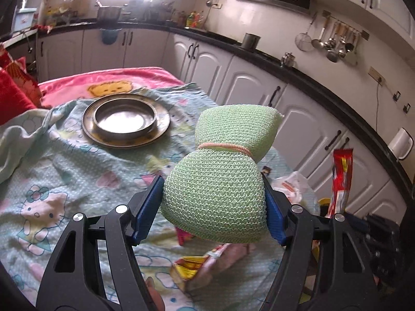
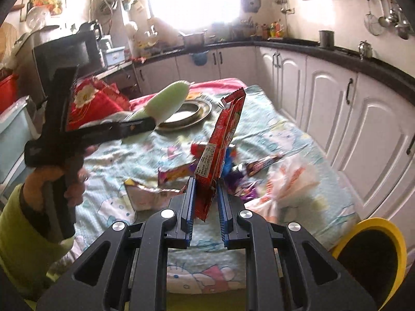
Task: Collect trash
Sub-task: 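Carry the green sponge and red wrapper in both tools over the yellow bin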
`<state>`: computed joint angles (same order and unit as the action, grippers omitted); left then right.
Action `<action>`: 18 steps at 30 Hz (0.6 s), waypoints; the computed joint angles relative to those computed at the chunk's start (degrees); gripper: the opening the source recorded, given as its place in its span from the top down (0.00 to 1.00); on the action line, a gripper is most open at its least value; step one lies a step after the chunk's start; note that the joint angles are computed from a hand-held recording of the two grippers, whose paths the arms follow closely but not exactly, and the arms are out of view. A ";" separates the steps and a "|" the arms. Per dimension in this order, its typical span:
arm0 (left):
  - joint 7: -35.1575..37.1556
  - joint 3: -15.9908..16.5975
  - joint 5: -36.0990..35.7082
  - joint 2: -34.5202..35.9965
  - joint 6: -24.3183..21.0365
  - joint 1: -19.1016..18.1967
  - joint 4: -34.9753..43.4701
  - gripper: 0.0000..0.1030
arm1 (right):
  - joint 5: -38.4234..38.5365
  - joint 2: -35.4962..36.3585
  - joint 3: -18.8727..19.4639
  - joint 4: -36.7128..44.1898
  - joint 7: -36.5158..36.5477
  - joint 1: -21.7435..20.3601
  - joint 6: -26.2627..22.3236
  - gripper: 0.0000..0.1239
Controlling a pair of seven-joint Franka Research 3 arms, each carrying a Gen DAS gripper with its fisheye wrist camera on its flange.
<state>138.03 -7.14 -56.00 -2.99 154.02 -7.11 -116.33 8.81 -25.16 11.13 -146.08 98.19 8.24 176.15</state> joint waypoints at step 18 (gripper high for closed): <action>4.78 -0.71 -1.43 -3.38 -0.28 -5.03 -2.86 0.40 | -1.92 -10.22 1.41 -6.64 4.88 -8.97 -1.66 0.87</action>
<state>142.81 -7.85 -57.43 -6.37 153.74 -12.14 -119.19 6.89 -35.38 12.54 -152.72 103.07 -0.73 174.49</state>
